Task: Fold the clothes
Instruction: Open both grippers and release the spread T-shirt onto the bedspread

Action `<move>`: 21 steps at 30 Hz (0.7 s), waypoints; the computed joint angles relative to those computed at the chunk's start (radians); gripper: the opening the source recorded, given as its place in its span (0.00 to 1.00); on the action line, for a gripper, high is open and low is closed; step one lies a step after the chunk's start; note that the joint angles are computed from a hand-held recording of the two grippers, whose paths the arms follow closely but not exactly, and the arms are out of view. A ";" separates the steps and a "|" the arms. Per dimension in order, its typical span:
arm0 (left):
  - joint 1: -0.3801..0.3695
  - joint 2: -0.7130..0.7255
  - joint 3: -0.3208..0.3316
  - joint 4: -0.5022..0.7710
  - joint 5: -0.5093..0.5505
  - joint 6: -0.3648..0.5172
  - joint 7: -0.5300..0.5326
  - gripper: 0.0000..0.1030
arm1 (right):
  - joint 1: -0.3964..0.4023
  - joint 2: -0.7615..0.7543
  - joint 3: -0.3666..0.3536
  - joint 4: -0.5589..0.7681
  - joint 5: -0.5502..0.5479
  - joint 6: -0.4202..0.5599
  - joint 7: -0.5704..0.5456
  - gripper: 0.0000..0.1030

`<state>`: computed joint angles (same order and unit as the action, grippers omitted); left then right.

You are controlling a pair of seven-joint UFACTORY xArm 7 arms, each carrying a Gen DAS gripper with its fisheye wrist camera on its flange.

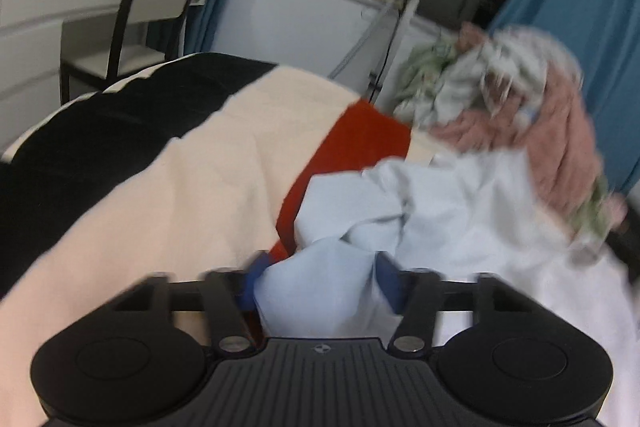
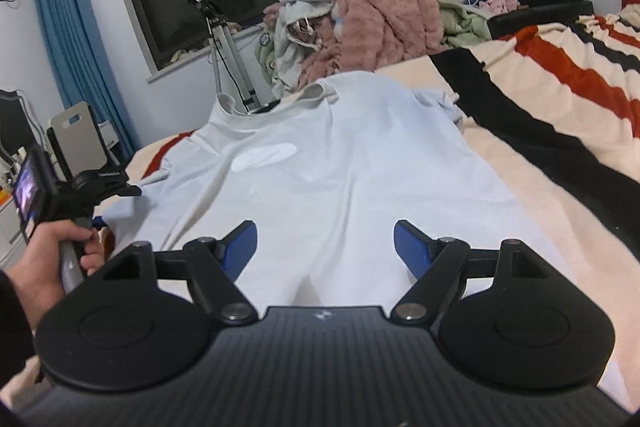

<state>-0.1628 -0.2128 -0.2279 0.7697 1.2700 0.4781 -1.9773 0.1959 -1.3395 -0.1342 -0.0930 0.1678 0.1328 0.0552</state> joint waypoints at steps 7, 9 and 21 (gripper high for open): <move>-0.123 0.162 -0.065 0.196 0.085 0.283 0.378 0.09 | 0.007 0.107 -0.041 0.020 0.020 -0.061 0.003 0.75; -0.192 0.234 -0.092 0.258 0.222 0.352 0.531 0.09 | 0.000 0.118 -0.040 0.021 0.022 -0.071 0.008 0.75; -0.350 0.383 -0.026 0.401 0.025 0.139 0.793 0.41 | -0.047 0.069 -0.046 0.014 0.015 -0.012 0.002 0.76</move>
